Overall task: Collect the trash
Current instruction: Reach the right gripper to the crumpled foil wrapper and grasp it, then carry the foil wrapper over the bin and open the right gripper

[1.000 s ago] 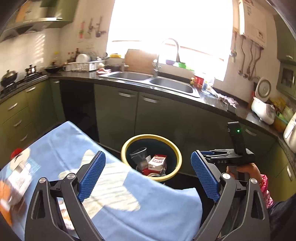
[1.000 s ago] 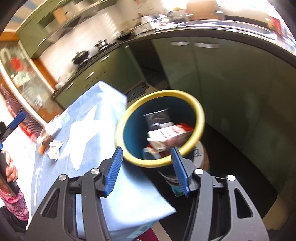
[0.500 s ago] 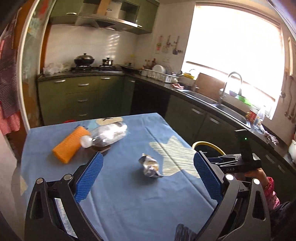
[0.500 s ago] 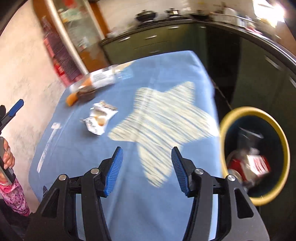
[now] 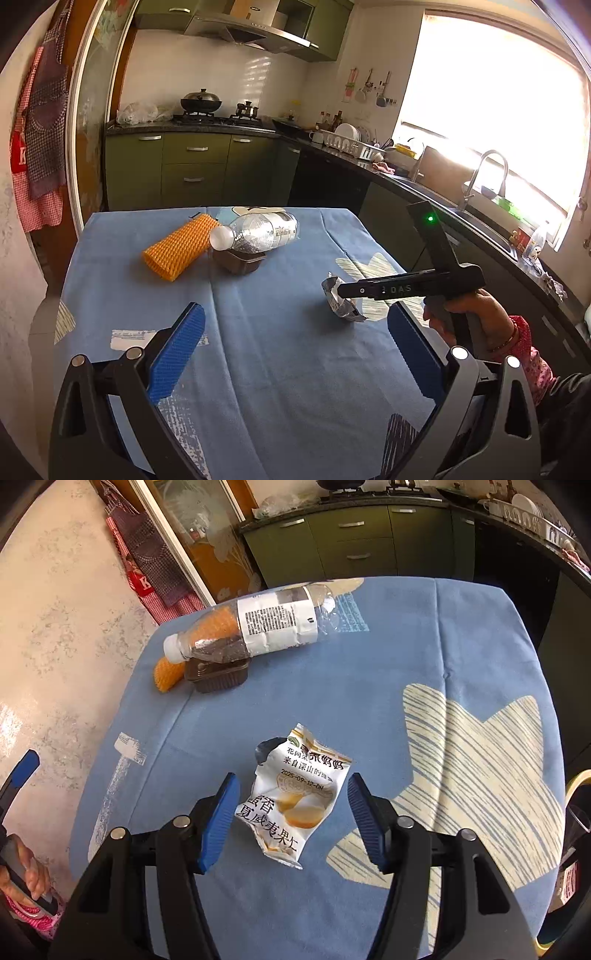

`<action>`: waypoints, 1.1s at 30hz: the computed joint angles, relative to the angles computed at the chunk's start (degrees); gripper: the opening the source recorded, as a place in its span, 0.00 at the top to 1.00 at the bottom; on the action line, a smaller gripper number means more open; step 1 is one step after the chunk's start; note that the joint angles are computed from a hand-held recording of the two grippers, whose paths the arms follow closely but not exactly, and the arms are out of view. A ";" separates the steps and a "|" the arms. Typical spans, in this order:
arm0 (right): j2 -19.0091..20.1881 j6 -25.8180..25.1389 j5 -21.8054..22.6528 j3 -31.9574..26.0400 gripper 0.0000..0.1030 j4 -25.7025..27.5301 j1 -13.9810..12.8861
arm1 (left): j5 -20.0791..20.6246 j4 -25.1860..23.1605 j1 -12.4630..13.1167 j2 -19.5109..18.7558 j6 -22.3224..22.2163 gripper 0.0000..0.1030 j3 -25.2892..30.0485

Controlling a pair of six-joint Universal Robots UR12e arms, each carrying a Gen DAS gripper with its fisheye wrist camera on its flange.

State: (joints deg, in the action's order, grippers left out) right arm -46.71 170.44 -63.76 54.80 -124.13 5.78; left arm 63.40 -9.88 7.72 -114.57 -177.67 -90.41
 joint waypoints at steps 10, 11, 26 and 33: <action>1.00 -1.40 -3.68 -1.36 0.44 2.15 1.51 | -1.46 0.30 0.73 -0.62 -1.40 0.05 0.01; 1.00 -1.51 -3.95 -1.33 0.45 1.92 1.69 | -1.46 0.17 0.73 -0.68 -1.32 0.05 0.10; -3.81 -0.83 1.33 6.60 0.69 -7.05 0.13 | -1.23 -0.56 0.22 -0.78 -0.92 0.05 -0.05; -7.97 6.98 -1.47 13.31 0.68 -18.14 -3.33 | -1.51 -1.03 -0.36 -0.95 0.02 0.05 0.43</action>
